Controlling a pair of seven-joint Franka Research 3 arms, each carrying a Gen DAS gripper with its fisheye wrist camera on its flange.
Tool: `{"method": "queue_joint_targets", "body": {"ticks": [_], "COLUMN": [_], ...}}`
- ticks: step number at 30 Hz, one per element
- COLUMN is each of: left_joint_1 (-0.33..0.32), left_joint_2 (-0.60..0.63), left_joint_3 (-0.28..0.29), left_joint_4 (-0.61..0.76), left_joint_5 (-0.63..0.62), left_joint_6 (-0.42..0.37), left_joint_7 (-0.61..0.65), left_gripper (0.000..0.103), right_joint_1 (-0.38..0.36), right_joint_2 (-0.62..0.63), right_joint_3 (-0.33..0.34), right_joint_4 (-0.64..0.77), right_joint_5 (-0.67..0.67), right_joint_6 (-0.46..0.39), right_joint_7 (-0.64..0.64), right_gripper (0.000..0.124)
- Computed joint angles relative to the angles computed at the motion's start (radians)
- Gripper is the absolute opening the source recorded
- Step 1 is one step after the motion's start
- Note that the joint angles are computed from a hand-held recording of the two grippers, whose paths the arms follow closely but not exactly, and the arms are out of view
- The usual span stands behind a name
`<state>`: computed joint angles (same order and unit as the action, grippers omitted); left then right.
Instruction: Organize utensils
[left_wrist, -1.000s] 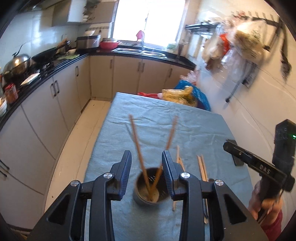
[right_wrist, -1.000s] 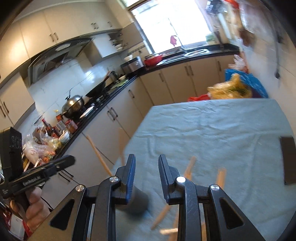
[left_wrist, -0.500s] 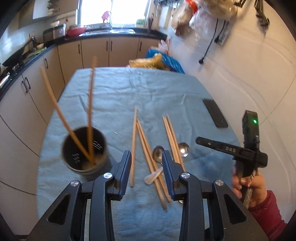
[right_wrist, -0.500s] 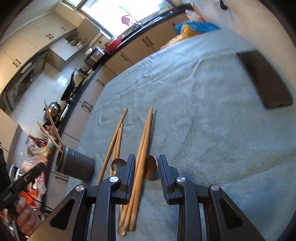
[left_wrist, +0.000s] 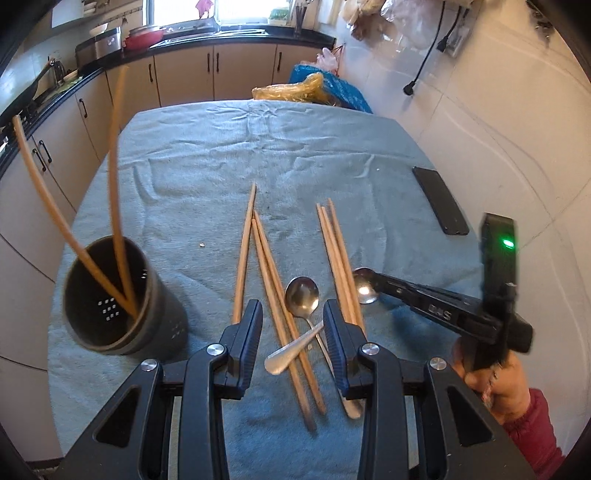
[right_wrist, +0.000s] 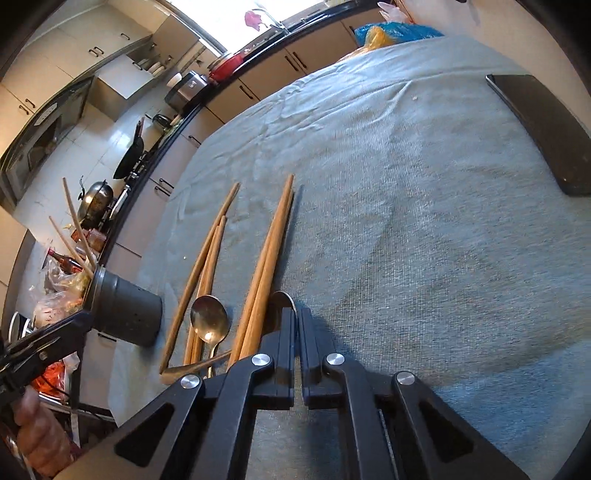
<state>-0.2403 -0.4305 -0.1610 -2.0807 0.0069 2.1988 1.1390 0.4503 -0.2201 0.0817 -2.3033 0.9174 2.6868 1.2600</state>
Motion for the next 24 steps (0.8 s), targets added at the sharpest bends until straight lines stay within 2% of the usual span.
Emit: {"method": "queue_joint_targets", "body": {"ticks": [6, 9, 16, 18, 20, 24], "left_joint_1": [0.002, 0.017, 0.025, 0.026, 0.024, 0.025], "left_joint_2": [0.099, 0.148, 0.201, 0.211, 0.216, 0.217], "left_joint_3": [-0.017, -0.034, -0.033, -0.038, -0.036, -0.041], "left_joint_4": [0.039, 0.056, 0.069, 0.074, 0.076, 0.071], "left_joint_5": [0.004, 0.039, 0.058, 0.072, 0.065, 0.082], "left_joint_6": [-0.005, -0.016, -0.015, -0.010, -0.015, -0.007], "left_joint_7": [-0.019, -0.065, -0.098, -0.108, -0.106, -0.117], "left_gripper": [0.033, 0.033, 0.032, 0.026, 0.010, 0.008], "right_joint_1": [-0.011, -0.004, 0.003, 0.002, 0.000, -0.005], "right_joint_2": [-0.052, -0.056, -0.073, -0.074, -0.076, -0.078], "right_joint_3": [-0.002, -0.020, -0.048, -0.052, -0.053, -0.048], "right_joint_4": [-0.054, -0.060, -0.084, -0.085, -0.087, -0.089], "right_joint_5": [-0.048, -0.034, 0.029, 0.048, 0.063, 0.073], "right_joint_6": [0.061, 0.060, 0.047, 0.042, 0.039, 0.037], "right_joint_7": [0.025, 0.014, -0.043, -0.062, -0.077, -0.084], "right_gripper": [0.003, 0.003, 0.003, 0.003, 0.003, 0.003]}}
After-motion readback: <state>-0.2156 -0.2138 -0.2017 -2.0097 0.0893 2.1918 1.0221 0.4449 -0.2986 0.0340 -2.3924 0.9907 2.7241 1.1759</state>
